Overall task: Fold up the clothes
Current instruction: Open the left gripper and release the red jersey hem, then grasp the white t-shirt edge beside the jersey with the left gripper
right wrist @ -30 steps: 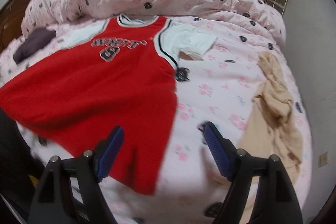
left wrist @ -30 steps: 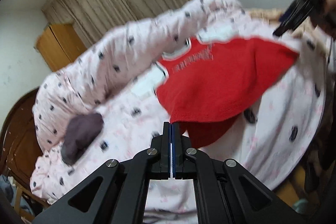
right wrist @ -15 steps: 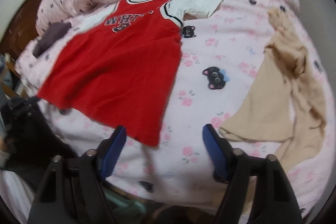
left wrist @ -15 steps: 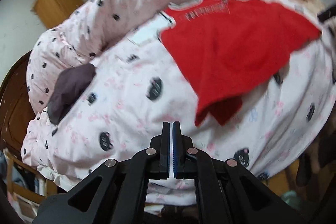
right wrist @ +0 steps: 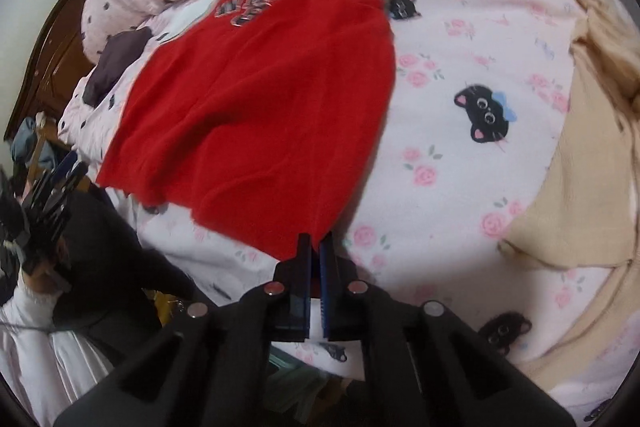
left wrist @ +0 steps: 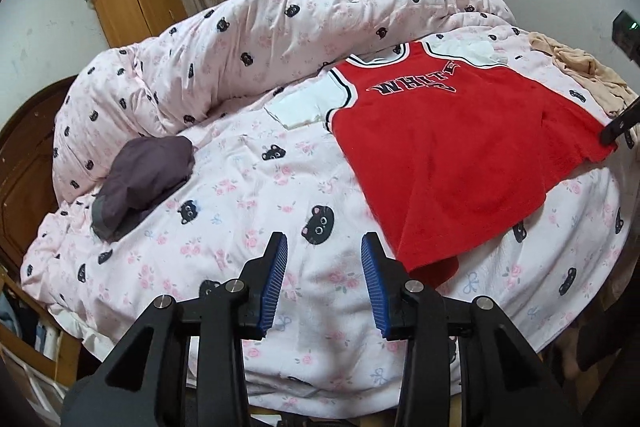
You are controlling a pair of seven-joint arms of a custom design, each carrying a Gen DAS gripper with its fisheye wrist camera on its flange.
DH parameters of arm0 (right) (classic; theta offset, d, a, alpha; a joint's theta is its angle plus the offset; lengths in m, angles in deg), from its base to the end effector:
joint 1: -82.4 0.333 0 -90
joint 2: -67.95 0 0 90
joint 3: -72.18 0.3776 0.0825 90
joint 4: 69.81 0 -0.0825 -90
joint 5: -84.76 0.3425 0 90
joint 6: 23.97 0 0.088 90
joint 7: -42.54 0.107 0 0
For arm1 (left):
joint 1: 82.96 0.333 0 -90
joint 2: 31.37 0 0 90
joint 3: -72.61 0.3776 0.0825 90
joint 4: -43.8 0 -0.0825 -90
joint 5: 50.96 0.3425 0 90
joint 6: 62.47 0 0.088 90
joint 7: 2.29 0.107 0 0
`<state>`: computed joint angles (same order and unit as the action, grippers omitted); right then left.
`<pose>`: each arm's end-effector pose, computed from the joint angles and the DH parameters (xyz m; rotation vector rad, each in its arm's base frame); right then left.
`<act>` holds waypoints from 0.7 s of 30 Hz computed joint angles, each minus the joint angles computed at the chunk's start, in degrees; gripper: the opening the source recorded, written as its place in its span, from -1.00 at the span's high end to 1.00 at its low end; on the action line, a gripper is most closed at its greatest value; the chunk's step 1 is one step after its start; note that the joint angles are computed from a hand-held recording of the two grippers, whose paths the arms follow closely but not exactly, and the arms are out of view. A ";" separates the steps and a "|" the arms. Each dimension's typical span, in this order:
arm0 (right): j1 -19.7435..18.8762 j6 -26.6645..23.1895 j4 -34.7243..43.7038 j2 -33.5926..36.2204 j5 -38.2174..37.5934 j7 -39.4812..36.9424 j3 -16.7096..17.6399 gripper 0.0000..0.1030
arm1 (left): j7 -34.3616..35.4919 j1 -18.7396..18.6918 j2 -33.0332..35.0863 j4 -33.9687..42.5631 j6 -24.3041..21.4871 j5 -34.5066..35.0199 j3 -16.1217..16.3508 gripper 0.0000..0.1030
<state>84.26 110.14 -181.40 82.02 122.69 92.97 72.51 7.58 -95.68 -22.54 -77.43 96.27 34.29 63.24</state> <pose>0.6021 0.0323 0.4564 -2.1058 1.5633 0.1316 0.5020 -0.2458 0.4564 -1.3888 1.8625 -0.5905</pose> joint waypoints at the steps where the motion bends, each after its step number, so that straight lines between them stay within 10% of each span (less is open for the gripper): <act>1: -0.52 0.06 -0.87 -1.11 1.64 -1.39 0.25 0.93 | 0.12 0.06 0.00 -0.05 0.38 -0.10 0.00 0.33; 7: -1.89 2.12 -5.28 -5.87 6.49 -2.91 -1.59 0.93 | 1.04 0.64 0.93 1.10 4.51 -2.08 0.33 0.23; 11: 0.16 5.95 -5.72 -5.18 -5.50 7.79 -2.99 0.93 | 2.68 -0.09 2.68 3.54 6.12 -3.35 0.42 0.17; 21: 2.32 4.72 -2.99 -1.27 -20.17 17.59 -2.99 0.65 | 16.21 -5.70 9.32 7.35 -1.96 -12.57 1.49 0.15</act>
